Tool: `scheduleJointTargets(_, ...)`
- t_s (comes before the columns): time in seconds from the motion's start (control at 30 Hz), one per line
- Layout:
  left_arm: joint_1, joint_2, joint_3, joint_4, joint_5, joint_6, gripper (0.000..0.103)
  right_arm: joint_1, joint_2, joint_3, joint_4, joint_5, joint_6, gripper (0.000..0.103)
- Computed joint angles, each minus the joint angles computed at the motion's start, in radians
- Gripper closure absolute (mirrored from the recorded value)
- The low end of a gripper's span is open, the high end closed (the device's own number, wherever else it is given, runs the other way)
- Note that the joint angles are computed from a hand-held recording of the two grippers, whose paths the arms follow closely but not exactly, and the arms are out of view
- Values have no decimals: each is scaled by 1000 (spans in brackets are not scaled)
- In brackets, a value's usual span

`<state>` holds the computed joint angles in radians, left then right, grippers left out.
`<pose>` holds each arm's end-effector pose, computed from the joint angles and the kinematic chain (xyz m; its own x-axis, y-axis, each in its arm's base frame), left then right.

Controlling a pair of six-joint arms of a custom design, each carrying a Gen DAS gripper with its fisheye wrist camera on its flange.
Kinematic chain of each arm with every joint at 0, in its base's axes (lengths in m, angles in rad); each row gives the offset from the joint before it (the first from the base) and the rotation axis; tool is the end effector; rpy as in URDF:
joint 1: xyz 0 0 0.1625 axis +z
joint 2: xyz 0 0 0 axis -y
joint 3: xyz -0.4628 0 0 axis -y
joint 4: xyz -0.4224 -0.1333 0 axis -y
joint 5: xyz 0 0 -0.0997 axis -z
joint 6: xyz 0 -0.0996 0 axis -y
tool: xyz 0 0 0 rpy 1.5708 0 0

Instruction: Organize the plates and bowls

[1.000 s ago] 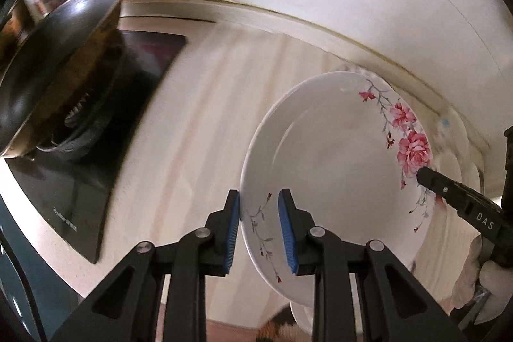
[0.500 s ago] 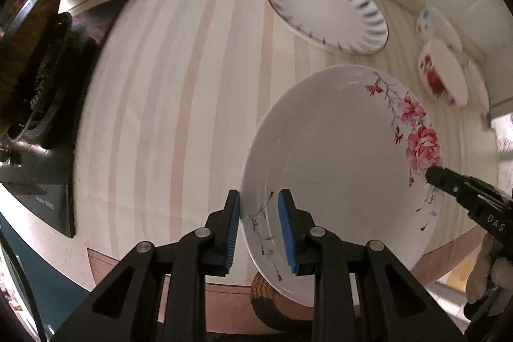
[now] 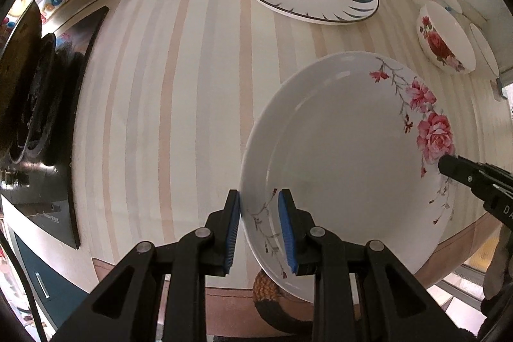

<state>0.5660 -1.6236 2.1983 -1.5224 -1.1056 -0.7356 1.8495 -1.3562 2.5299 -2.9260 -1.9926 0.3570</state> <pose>-0.2077 -0.3428 0.2646 -0.6515 0.3712 -0.6617 0.3349 0.9233 0.1882 0.1925 -0.3364 0.1538 -0.9355 0.1619 0.3142 0.0601 0.9489 -0.3099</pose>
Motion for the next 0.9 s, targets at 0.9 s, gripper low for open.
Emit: scheduleJointTargets(0.9, -31, -8, 18, 25, 10, 5, 81, -15, -43, -31, 155, 11, 87, 87)
